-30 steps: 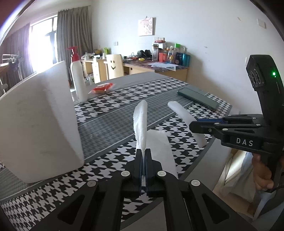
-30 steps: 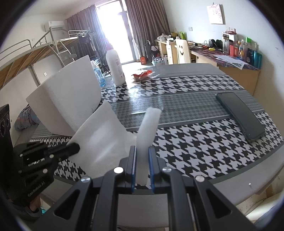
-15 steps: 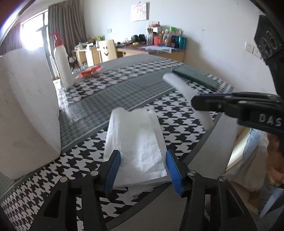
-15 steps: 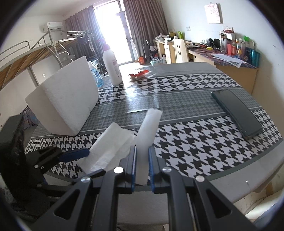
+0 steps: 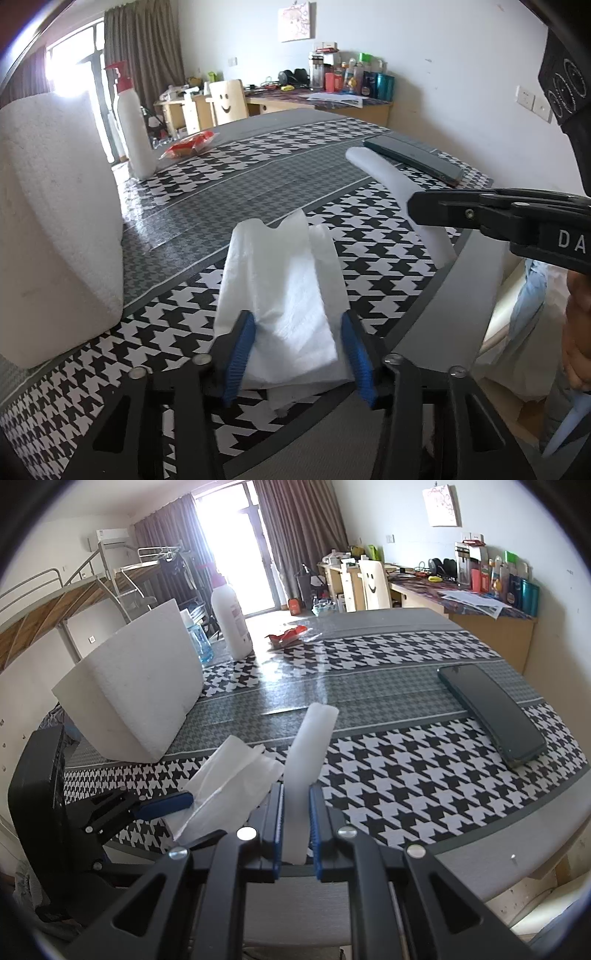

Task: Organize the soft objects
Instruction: 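Lift the tissue with both grippers, reopening and reclosing the left gripper on it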

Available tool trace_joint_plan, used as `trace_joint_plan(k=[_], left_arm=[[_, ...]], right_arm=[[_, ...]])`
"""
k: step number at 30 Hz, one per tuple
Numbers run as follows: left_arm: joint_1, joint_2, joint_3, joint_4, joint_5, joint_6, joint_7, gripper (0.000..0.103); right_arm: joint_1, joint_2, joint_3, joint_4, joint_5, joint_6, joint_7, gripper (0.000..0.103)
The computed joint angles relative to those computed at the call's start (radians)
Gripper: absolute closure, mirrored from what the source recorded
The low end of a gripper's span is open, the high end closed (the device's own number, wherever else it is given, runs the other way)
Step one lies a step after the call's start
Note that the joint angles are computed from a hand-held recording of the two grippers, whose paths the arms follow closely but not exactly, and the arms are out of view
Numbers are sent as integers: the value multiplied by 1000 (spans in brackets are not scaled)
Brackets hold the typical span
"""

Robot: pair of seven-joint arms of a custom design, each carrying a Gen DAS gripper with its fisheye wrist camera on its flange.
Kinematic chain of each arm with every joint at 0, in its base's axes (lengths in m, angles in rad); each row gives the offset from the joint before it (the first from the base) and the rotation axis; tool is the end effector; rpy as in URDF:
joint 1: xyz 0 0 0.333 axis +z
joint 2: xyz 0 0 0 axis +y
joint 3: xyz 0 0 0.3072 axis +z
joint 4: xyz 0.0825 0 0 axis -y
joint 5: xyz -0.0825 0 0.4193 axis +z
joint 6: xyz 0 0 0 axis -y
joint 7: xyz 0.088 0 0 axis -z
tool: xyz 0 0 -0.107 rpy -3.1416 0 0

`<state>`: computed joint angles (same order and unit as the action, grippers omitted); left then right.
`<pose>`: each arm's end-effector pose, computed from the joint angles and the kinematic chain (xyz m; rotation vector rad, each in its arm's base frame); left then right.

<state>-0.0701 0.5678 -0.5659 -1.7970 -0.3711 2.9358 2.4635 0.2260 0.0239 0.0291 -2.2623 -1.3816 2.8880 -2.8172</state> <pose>0.6180 -0.3691 0.3081 -0.7555 2.6475 -1.0377 0.5298 0.1974 0.3513 -1.3591 1.9882 -0.6744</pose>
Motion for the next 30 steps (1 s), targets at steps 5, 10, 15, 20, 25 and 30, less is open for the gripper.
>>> trace_joint_plan(k=[5,10,15,20,25,30], left_arm=[[-10,4,14,18,1,-19,-19,96],[23,1,-17,28,-47,-28,10,98],[111,-23,-112,3,-140,20,110,98],[162,-38,-166,-1,-210,46,171,98],[205,-43,-217,0,-264,72,237,98],[244,-45,-264,-8,-306,97,292,98]], right_arm=[[0,-3,0,-2,-18,3,18,87],[1,-11,4,0,-50,-2,45,87],[4,-8,9,19,-71,-11,46,87],[8,-6,11,44,-105,-18,60,87],[13,2,12,67,-129,-27,63,87],[18,6,12,82,-144,-35,59,87]])
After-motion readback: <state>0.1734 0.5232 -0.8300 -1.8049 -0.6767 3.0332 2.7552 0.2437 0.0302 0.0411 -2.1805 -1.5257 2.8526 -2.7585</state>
